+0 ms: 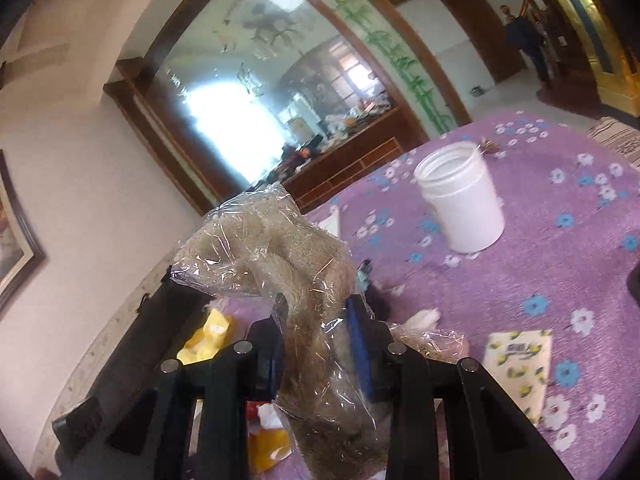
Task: Organize soft objects
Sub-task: 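Lift the fibre bag with the right tool while the left holds the wet-wipe pack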
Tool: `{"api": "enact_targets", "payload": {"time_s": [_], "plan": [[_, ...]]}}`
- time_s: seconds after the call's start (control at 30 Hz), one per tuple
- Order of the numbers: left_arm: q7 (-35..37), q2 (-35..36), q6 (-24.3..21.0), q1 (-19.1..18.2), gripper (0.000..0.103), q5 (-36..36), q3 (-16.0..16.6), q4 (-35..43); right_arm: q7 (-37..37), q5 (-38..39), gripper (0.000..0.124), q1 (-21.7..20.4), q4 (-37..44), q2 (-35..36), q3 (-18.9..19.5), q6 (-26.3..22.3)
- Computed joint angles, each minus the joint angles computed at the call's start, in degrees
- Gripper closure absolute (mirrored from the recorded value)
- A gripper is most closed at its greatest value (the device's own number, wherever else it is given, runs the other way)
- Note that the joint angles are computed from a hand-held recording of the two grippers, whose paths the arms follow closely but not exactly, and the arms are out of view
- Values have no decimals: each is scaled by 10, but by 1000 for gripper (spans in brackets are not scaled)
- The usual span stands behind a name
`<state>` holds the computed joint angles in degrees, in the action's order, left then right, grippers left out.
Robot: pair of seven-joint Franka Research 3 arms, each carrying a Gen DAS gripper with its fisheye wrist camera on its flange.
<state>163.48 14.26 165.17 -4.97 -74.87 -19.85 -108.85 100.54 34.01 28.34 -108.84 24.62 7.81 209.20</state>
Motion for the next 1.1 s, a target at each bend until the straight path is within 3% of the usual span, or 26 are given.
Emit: {"api": "enact_targets", "payload": {"time_s": [0.07,0.2,0.4,0.6,0.83,1.0,1.1], "plan": [[-8,-1,-2,0,53,2,2,-1,-19,4,92,14,12,6,-7,-15],[-28,2,5,-1,53,13,3,0,-106,71,92,83,56,23,-63,-66],[-39,1,18,4,53,20,-5,-4,-116,51,92,73,70,34,-50,-90],[-1,-5,34,2,53,-4,-12,-9,-135,64,92,105,83,41,-84,-106],[-8,-5,39,-4,53,0,-5,-10,-127,52,92,96,78,38,-74,-108],[3,-8,53,-6,53,-11,-8,-12,-129,54,92,112,83,39,-94,-118],[0,-9,64,-10,53,-6,-8,-15,-136,67,92,141,87,41,-125,-125]]}}
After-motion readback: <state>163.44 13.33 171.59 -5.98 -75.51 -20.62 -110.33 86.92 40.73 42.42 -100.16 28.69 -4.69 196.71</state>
